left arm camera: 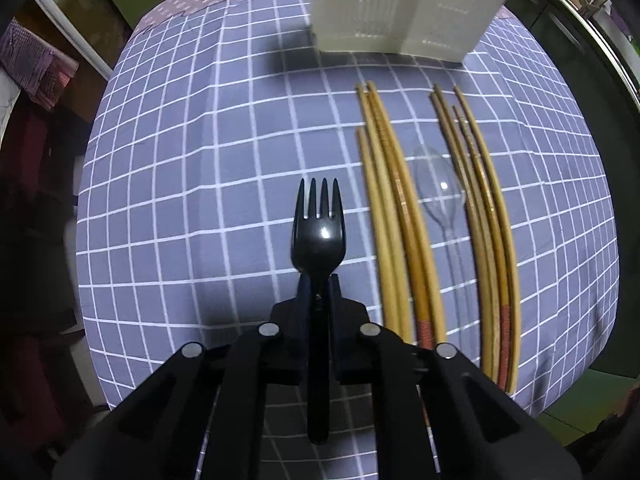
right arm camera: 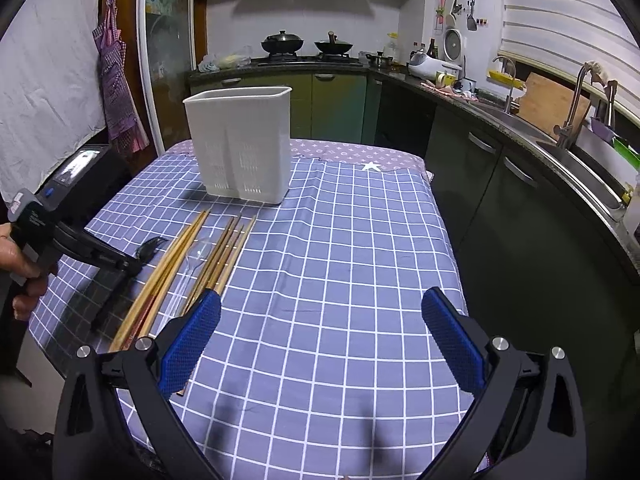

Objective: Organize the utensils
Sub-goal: 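Lower the left gripper onto the black plastic fork and close it, then lift the fork with the left gripper while the right gripper grasps the clear plastic spoon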

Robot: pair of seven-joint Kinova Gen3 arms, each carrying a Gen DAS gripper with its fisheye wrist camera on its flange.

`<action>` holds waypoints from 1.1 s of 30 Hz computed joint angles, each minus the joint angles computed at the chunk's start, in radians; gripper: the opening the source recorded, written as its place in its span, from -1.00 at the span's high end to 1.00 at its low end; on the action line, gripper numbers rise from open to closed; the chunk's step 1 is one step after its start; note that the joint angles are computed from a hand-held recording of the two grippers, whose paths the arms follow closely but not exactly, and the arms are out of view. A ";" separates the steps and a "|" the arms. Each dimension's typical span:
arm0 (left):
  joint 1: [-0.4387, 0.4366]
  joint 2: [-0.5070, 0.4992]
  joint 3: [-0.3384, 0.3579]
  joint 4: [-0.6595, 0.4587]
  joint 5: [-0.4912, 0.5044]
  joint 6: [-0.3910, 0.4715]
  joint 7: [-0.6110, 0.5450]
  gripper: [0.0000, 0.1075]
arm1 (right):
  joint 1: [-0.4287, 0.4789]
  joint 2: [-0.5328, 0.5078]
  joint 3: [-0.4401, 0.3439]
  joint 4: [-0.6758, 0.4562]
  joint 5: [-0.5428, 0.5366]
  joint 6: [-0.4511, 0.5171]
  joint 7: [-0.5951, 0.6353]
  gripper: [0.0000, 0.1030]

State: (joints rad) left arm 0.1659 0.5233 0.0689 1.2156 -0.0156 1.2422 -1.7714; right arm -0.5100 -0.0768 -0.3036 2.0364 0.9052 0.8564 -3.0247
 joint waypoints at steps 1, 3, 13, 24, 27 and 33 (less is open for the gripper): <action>-0.008 0.003 -0.001 -0.006 0.001 0.004 -0.008 0.84 | 0.016 0.005 -0.012 -0.006 -0.007 -0.001 0.013 -0.92; -0.019 0.006 -0.004 -0.011 -0.002 0.003 -0.022 0.84 | 0.097 0.014 -0.084 -0.015 -0.017 -0.009 0.030 -0.92; -0.186 -0.068 0.019 0.041 0.157 -0.078 -0.186 0.84 | 0.560 0.060 -0.474 -0.089 -0.118 -0.089 0.186 -0.92; -0.305 -0.325 0.025 0.345 0.459 -0.408 -0.407 0.84 | 0.784 0.436 -0.715 -0.490 -0.442 0.117 0.633 -0.84; -0.291 -0.346 0.007 0.383 0.487 -0.439 -0.451 0.84 | 0.650 0.525 -0.582 -0.629 -0.532 0.222 0.720 -0.74; -0.294 -0.339 -0.002 0.383 0.486 -0.412 -0.493 0.84 | 0.491 0.622 -0.360 -0.778 -0.711 0.307 0.835 -0.35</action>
